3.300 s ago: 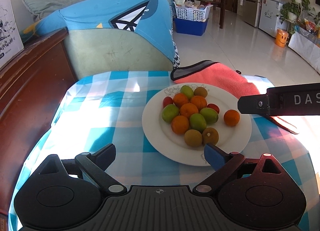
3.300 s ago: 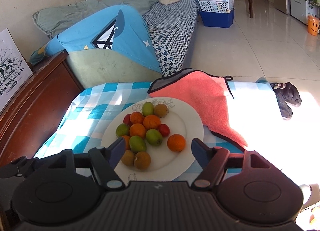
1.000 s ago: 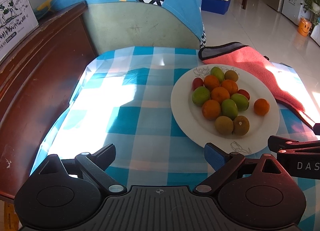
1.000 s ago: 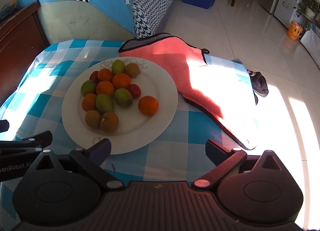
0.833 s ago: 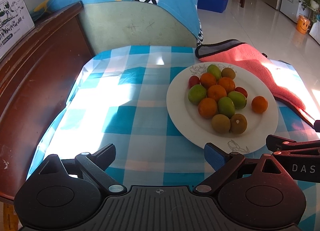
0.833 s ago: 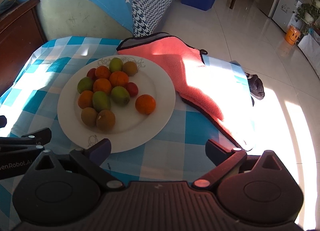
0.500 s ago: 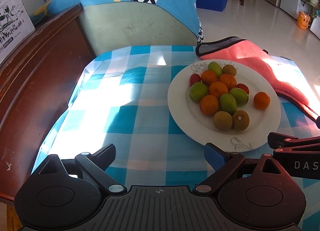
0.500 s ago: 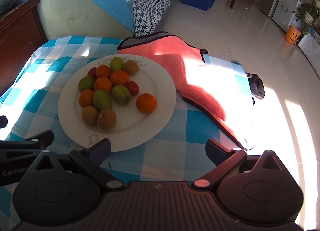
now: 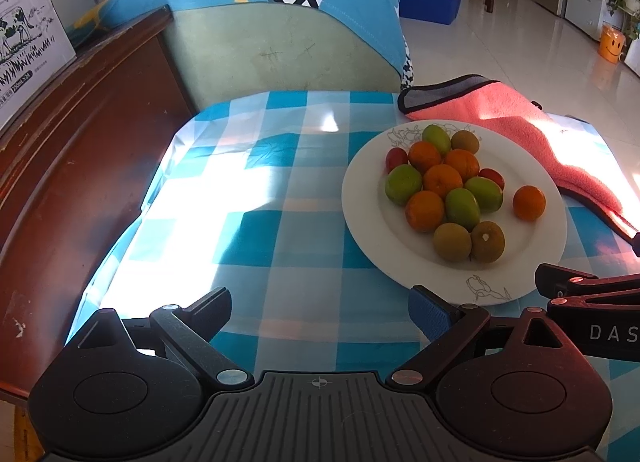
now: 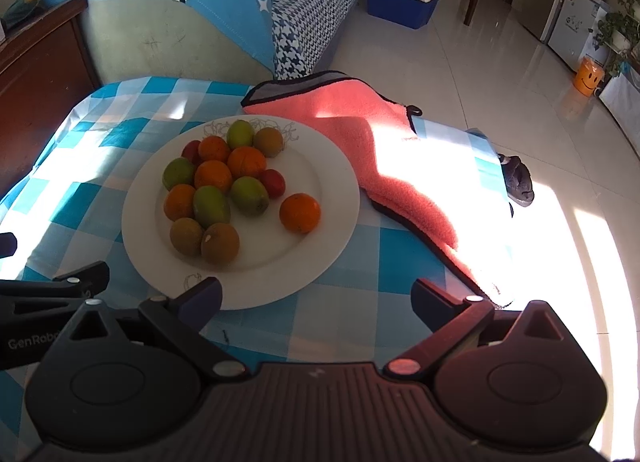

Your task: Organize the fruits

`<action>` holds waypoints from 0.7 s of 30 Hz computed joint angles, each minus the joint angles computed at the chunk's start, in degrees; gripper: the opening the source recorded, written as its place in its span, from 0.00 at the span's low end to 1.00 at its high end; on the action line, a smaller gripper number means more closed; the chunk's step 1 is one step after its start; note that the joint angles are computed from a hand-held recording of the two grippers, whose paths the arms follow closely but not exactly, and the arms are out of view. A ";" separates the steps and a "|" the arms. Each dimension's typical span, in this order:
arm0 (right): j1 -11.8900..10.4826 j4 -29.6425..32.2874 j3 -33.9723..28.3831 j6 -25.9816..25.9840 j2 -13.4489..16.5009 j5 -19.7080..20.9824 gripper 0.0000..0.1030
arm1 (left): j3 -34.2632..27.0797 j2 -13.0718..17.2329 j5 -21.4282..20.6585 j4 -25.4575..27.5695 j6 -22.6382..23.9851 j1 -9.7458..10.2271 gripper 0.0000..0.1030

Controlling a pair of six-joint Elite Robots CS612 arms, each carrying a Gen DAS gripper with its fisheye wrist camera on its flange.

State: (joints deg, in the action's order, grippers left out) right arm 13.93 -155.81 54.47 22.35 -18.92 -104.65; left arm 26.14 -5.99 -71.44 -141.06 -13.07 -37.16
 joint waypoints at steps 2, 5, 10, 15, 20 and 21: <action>-0.08 0.48 -0.23 0.06 0.12 0.47 0.97 | -0.50 0.25 0.11 0.51 0.03 -0.01 0.93; -0.10 0.93 -0.55 0.20 0.28 0.63 0.97 | -0.54 0.31 0.56 0.45 0.15 -0.09 0.93; -0.10 0.04 -0.27 0.01 0.26 0.54 0.97 | -0.19 0.15 0.84 0.07 -0.06 -0.14 0.93; -0.07 -0.60 -0.17 -0.16 0.32 0.48 0.97 | -0.10 0.03 1.04 0.18 -0.46 -0.17 0.93; -0.02 -2.41 0.25 -0.62 0.32 0.18 0.97 | 0.32 -0.24 1.21 -0.18 -0.74 -0.17 0.93; -0.02 -2.71 0.34 -0.71 0.32 0.16 0.97 | 0.38 -0.28 1.24 -0.15 -0.79 -0.17 0.93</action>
State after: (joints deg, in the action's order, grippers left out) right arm 13.90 -158.52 54.81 21.63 -18.61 -104.48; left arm 26.53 -6.27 -70.20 -141.21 -13.86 -37.34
